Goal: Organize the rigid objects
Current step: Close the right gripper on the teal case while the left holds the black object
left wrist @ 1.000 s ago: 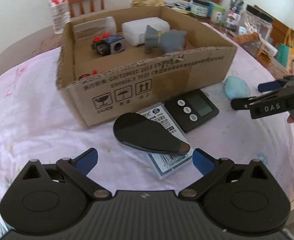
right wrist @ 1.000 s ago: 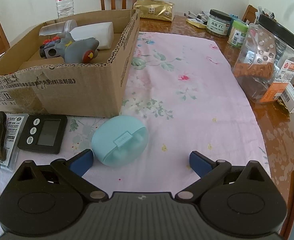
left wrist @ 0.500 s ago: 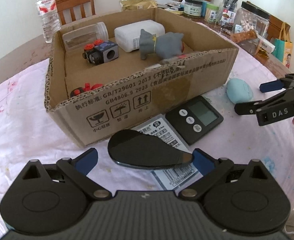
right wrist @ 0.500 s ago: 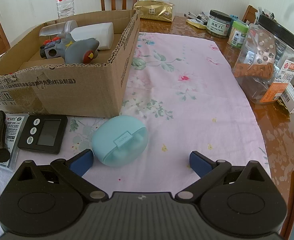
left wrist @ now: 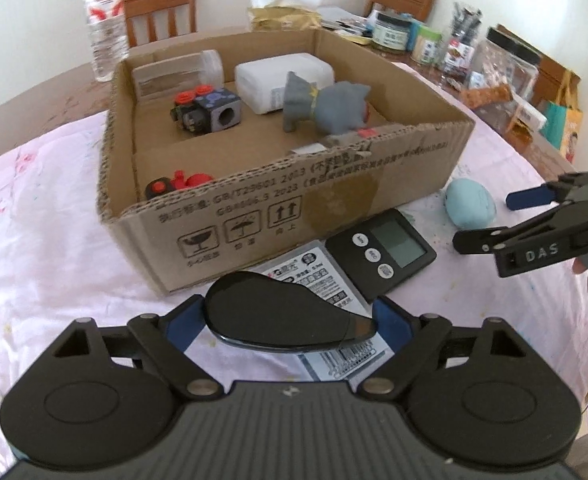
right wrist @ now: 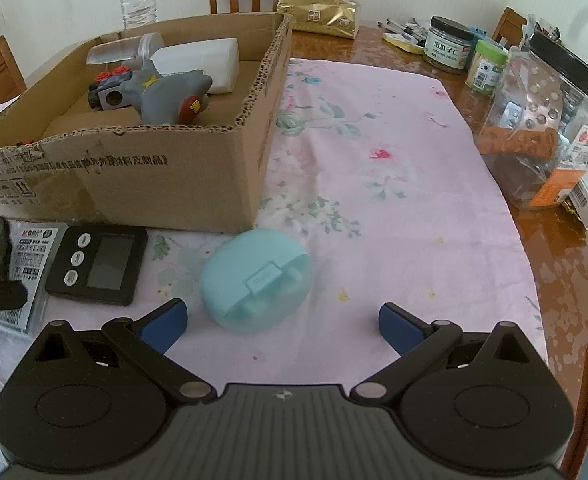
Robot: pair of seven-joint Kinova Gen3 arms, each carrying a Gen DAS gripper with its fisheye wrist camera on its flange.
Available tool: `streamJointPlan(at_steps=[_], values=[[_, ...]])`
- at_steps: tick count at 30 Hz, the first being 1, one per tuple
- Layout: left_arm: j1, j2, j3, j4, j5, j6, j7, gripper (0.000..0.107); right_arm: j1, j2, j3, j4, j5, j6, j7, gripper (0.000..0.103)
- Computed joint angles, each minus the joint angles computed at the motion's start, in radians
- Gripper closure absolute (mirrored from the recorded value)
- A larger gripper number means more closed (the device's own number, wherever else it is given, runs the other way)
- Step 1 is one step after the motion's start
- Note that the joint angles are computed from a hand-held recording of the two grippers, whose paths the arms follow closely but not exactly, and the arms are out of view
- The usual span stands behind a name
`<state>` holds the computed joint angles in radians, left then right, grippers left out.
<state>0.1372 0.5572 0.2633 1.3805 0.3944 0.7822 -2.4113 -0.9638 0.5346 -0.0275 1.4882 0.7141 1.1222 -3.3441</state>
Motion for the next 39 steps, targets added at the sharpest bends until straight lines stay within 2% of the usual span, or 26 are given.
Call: streamJointPlan(at_steps=[6,15,19,22,27,32,39], values=[[0.006,-0.025,-0.025,0.027,-0.009,-0.017,0.061,0.018,0.005,0.036,0.022,-0.052,0.001,0.034,-0.014,0.0],[0.018,-0.066,-0.073,0.093,-0.07,-0.049,0.186,0.018,-0.003,-0.015,0.002,0.041,0.014,0.014,-0.057,0.0],[-0.012,-0.061,-0.052,0.094,-0.053,-0.043,0.197,0.018,0.008,-0.018,-0.01,0.036,0.004,0.018,-0.048,0.0],[-0.024,-0.069,-0.04,0.105,-0.063,-0.049,0.158,0.018,0.009,-0.017,-0.015,0.031,0.007,0.005,-0.038,0.0],[-0.051,-0.055,-0.022,0.086,-0.046,0.002,0.082,0.018,0.0,-0.004,-0.011,0.014,0.013,0.003,-0.02,0.0],[-0.064,-0.05,-0.008,0.099,-0.016,-0.02,0.012,0.015,-0.004,-0.003,-0.006,0.014,0.015,0.0,-0.018,0.0],[-0.068,-0.038,-0.008,0.08,-0.024,0.005,-0.1,0.015,-0.002,-0.01,-0.012,0.021,0.013,-0.019,0.007,0.0]])
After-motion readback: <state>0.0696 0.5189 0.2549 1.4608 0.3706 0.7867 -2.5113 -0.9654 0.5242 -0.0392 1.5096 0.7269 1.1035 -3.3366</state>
